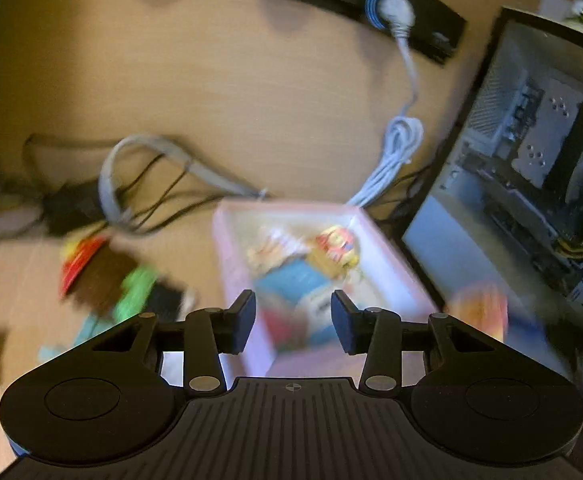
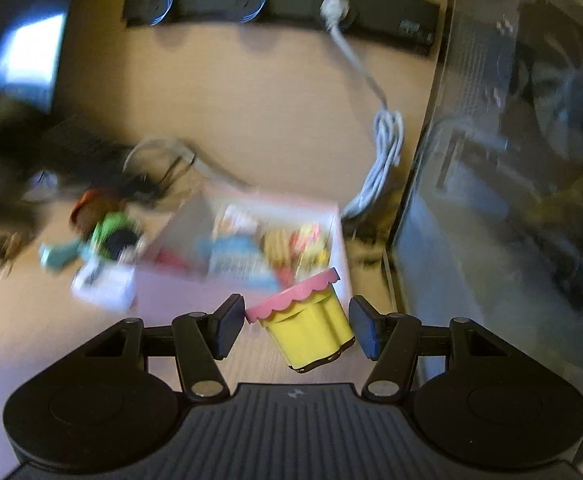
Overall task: Organize objects
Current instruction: 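Carry the yellow cupcake toy to the box and release it with the right gripper, then grasp the figurine keychain with the left gripper while the right grasps the teal piece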
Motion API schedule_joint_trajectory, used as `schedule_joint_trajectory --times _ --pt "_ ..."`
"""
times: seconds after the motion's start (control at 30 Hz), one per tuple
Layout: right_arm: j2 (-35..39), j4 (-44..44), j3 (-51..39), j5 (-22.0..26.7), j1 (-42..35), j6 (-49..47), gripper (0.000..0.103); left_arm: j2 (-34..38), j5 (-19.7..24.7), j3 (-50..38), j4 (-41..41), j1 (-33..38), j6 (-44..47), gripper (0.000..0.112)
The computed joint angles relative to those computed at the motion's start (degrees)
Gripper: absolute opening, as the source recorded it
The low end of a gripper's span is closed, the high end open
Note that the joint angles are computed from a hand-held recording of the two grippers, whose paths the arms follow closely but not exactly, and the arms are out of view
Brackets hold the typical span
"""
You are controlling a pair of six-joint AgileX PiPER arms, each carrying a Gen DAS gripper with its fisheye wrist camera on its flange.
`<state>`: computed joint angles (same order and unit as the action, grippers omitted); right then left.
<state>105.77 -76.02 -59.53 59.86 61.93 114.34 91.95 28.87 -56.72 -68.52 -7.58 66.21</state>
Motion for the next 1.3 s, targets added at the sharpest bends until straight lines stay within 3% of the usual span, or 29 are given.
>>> schedule_joint_trajectory --times 0.1,0.17,0.23,0.33,0.5,0.57,0.77,0.93,1.1,1.3 --pt "-3.07 -8.55 4.04 -3.19 -7.73 3.79 0.06 -3.37 0.52 5.92 1.38 4.79 1.47 0.045" --pt "-1.81 -9.39 1.64 -6.88 -12.95 1.63 0.063 -5.33 0.41 9.15 3.09 8.44 2.29 0.045" --pt "-0.34 -7.72 -1.15 -8.66 -14.71 0.63 0.063 -7.04 -0.96 11.96 4.25 12.49 3.9 0.045" --pt "-0.21 -7.69 -1.11 -10.84 -13.68 3.91 0.076 -6.75 -2.68 12.93 4.13 18.73 5.35 0.045" --pt "3.7 -0.94 -4.8 -9.36 -6.03 1.21 0.076 -1.62 -8.31 8.42 3.75 24.04 6.6 0.045" --pt "5.19 2.7 -7.11 -8.9 -3.29 -0.78 0.076 2.3 -8.55 4.18 5.16 24.84 6.36 0.045" --pt "9.64 9.63 -15.22 -3.2 2.99 -9.16 0.079 13.84 -7.02 -8.77 20.56 22.73 -4.15 0.045" --pt "11.27 12.84 -20.11 -1.14 4.71 -14.4 0.081 19.26 -7.78 -12.58 28.11 20.49 -10.44 0.045" --pt "14.87 15.28 -27.74 -1.55 4.53 -20.96 0.082 18.54 -7.75 -10.44 23.49 22.16 -7.07 0.036" --pt "25.61 20.28 -46.29 -7.28 0.97 -31.63 0.081 13.37 1.79 -3.64 12.87 30.29 7.16 0.035"
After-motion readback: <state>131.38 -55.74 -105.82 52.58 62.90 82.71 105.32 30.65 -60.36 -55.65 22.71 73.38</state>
